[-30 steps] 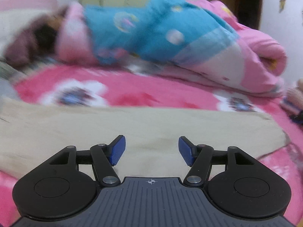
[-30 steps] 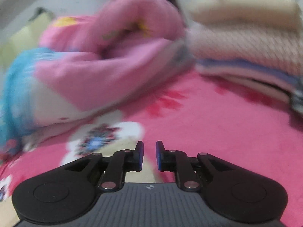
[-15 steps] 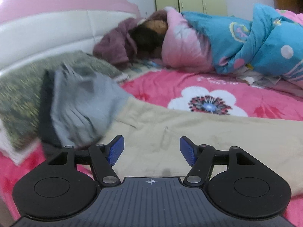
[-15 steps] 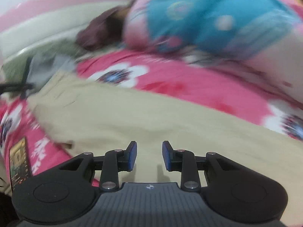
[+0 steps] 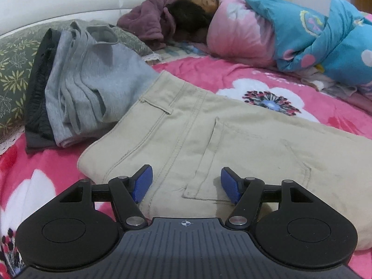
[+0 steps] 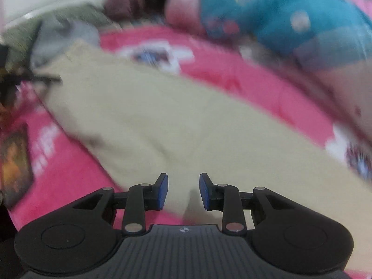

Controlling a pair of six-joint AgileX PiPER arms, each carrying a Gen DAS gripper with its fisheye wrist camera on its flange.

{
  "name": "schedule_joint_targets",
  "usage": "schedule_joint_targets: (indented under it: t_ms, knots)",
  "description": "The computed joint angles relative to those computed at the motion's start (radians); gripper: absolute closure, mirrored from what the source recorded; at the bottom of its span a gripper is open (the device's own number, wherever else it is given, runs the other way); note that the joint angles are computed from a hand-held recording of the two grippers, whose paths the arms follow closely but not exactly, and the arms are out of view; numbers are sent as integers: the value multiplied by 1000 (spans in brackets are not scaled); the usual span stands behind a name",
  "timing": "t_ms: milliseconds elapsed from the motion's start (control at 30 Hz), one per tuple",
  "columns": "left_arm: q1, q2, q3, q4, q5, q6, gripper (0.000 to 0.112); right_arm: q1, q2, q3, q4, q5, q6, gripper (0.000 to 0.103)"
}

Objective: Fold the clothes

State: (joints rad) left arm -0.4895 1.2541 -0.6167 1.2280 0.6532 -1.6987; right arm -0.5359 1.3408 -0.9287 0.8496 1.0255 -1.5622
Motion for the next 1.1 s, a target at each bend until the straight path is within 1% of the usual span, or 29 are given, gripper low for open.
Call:
schedule_joint_targets:
  t_ms: [100,133,167,200,233,267,300,367,433,500,567,667,700,767,800,833,867,933,1000,1033,1100]
  knots:
    - [-8,14,-5,11,13,-12,47,102,-6,24,72,-18,2,72]
    - [-9,18,-8,11,15,-13,47,134,8,41,79,-30,-9,72]
    - [-11,23,-11,12,18,-14,47,157,13,72,70,-60,-36,72]
    - [-12,27,-13,13,21,-15,47,160,15,108,71,-82,-70,72]
    - [-14,31,-16,14,24,-15,47,123,12,153,93,-86,-123,72]
    - [-16,35,-19,15,27,-16,47,80,10,182,105,-72,-158,72]
    - [-15,38,-21,14,26,-16,47,28,6,179,95,-26,-152,72]
    - [-16,41,-23,14,29,-14,47,-27,-10,130,14,49,-67,72]
    - [-16,42,-25,9,31,-8,47,-33,-31,80,-26,77,-34,72]
    - [-14,40,-27,1,30,-2,47,-40,-39,36,7,89,-42,72]
    - [-8,36,-25,0,22,1,47,18,-2,-11,66,30,0,72]
    - [3,34,-23,1,8,4,47,108,100,-25,121,-124,1,73]
    - [9,32,-21,3,1,-1,47,99,131,-13,132,-151,-9,74]
    - [17,30,-20,1,-9,-1,47,0,183,25,186,-120,-60,74]
    - [20,30,-22,-1,-11,2,47,-63,207,38,205,-83,-88,74]
    - [20,32,-23,1,-9,-4,47,-156,213,51,208,-13,-129,75]
    - [19,35,-23,5,-7,-12,47,-236,205,63,196,34,-170,75]
    - [6,49,-29,14,11,-26,47,-339,186,42,139,115,-198,75]
    - [-5,65,-40,14,31,-34,46,-360,182,-24,78,170,-137,79]
    - [-7,67,-43,12,35,-36,46,-343,180,-49,84,173,-115,79]
    - [-10,69,-45,10,41,-40,46,-267,182,-86,139,144,-82,80]
